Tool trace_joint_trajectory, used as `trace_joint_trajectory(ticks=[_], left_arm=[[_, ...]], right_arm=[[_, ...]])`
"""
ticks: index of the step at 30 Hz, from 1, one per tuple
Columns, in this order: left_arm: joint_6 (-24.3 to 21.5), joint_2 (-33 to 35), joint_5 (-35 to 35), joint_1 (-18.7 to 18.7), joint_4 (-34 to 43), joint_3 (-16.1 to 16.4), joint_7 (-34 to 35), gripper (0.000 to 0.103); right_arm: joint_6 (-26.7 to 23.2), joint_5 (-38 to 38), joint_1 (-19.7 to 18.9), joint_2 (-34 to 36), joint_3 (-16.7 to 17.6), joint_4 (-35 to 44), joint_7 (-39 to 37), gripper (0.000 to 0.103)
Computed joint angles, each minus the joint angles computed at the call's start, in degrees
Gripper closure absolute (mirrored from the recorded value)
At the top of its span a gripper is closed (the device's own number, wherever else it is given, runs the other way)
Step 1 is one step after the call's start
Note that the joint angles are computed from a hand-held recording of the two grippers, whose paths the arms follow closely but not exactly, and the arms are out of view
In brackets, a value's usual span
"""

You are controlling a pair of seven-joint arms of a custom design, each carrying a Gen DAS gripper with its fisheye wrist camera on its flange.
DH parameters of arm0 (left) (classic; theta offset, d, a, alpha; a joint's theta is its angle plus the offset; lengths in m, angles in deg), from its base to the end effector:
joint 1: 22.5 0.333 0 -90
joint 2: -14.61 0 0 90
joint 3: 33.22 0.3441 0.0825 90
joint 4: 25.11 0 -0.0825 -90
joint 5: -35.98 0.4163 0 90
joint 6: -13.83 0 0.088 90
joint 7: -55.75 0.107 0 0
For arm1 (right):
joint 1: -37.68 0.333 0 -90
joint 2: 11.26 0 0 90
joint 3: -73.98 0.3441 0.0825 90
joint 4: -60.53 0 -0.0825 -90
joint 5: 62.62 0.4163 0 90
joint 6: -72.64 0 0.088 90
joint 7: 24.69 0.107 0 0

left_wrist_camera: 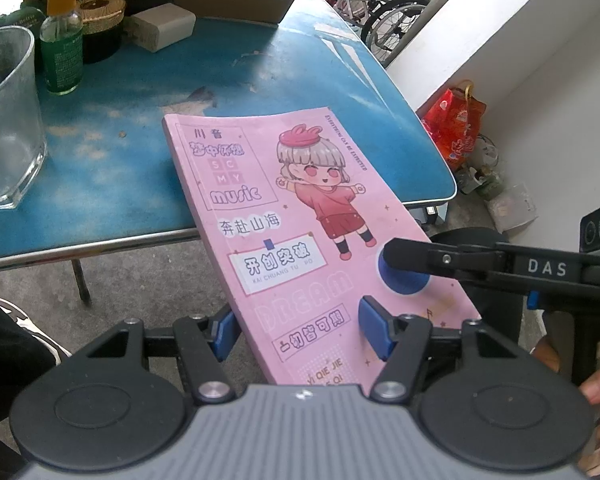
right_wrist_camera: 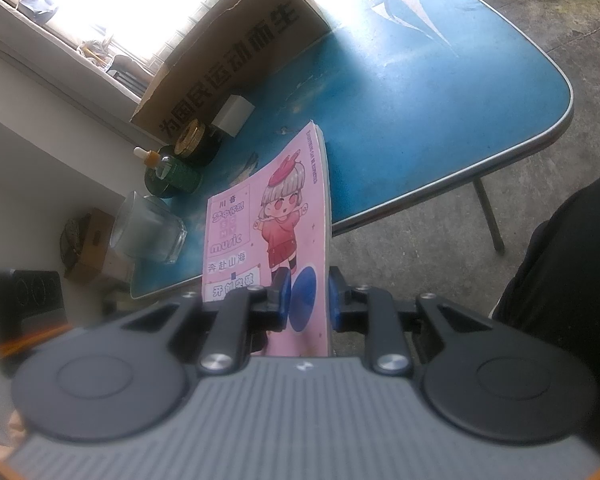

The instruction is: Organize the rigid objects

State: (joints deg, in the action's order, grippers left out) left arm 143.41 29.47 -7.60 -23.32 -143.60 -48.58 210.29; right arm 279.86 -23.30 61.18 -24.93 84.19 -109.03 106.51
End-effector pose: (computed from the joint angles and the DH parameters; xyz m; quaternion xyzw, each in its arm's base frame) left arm 0.5852 -0.1844 0.3181 0.3208 -0.8941 0.2786 0.1417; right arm 0.3419 0.1290 0.3327 -0.3115 0.8552 -0.0826 0.4059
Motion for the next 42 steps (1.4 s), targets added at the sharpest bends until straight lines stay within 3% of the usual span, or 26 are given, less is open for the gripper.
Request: trace_joint_trajectory(ticks=[42], left_arm=[[-0.44, -1.18, -1.45, -0.10, -0.66, 0.59, 2.15, 0.040]], right_arm=[[1.22, 1.40, 0.37, -0.23, 0.42, -0.01, -1.45, 0.084]])
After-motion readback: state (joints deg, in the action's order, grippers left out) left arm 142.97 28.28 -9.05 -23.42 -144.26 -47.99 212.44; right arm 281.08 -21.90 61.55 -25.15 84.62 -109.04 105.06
